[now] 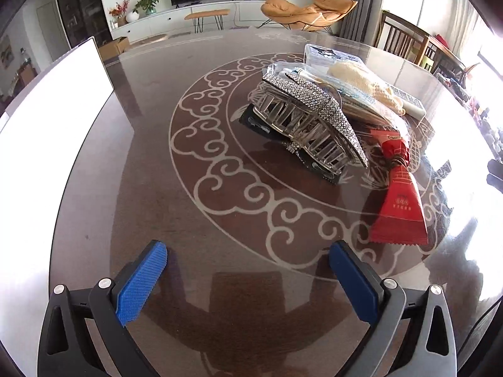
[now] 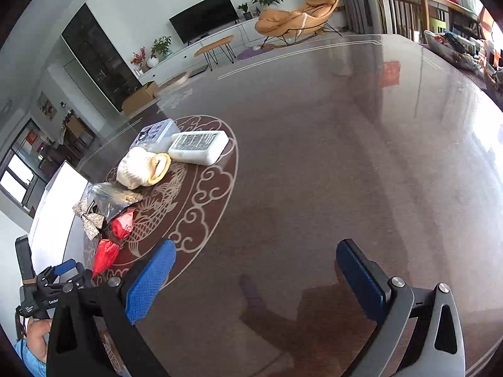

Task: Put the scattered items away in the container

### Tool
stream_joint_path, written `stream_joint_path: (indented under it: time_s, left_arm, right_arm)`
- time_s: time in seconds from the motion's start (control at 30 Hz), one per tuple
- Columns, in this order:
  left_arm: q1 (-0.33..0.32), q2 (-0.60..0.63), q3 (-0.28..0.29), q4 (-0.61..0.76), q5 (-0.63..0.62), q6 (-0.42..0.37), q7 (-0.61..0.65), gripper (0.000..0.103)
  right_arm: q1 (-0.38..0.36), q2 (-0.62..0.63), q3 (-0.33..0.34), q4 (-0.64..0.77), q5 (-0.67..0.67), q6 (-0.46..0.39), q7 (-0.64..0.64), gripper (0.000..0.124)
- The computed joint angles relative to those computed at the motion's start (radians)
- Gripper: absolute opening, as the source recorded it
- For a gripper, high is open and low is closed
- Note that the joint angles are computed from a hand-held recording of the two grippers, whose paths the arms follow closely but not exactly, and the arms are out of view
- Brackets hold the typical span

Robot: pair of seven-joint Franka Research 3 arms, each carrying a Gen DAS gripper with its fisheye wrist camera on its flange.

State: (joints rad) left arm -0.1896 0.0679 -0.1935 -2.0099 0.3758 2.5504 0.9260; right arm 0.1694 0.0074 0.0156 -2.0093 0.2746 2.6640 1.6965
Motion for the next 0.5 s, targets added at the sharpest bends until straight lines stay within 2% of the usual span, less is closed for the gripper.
stream_joint_path:
  time_s: [0.07,0.13,0.27,0.33,0.4,0.5]
  left_arm:
    - [-0.002,0.019,0.006,0.015,0.040,0.021,-0.037,0.103]
    - [-0.004,0.028,0.015,0.013,0.091,0.054,-0.087,0.103]
    - [-0.005,0.040,0.021,0.024,0.139,0.058,-0.146,0.103]
    - [-0.006,0.059,0.018,0.049,0.134,0.049,-0.138,0.103]
    - [0.001,0.062,0.008,0.049,0.094,0.069,-0.072,0.103]
    - [0.001,0.081,-0.004,0.074,0.039,0.097,0.037,0.103]
  right_arm:
    - [-0.008,0.022,-0.008,0.033,-0.048,-0.058,-0.013,0.102]
    - [-0.012,0.024,-0.007,0.025,-0.010,-0.075,-0.077,0.103]
    - [0.000,-0.009,0.005,-0.046,0.027,0.010,-0.150,0.103]
    - [0.007,-0.016,0.010,-0.077,-0.056,0.060,-0.109,0.103]
    - [0.011,-0.018,0.015,-0.098,-0.198,0.095,-0.043,0.103]
    - [0.019,0.000,0.018,-0.064,-0.440,0.024,0.110,0.103]
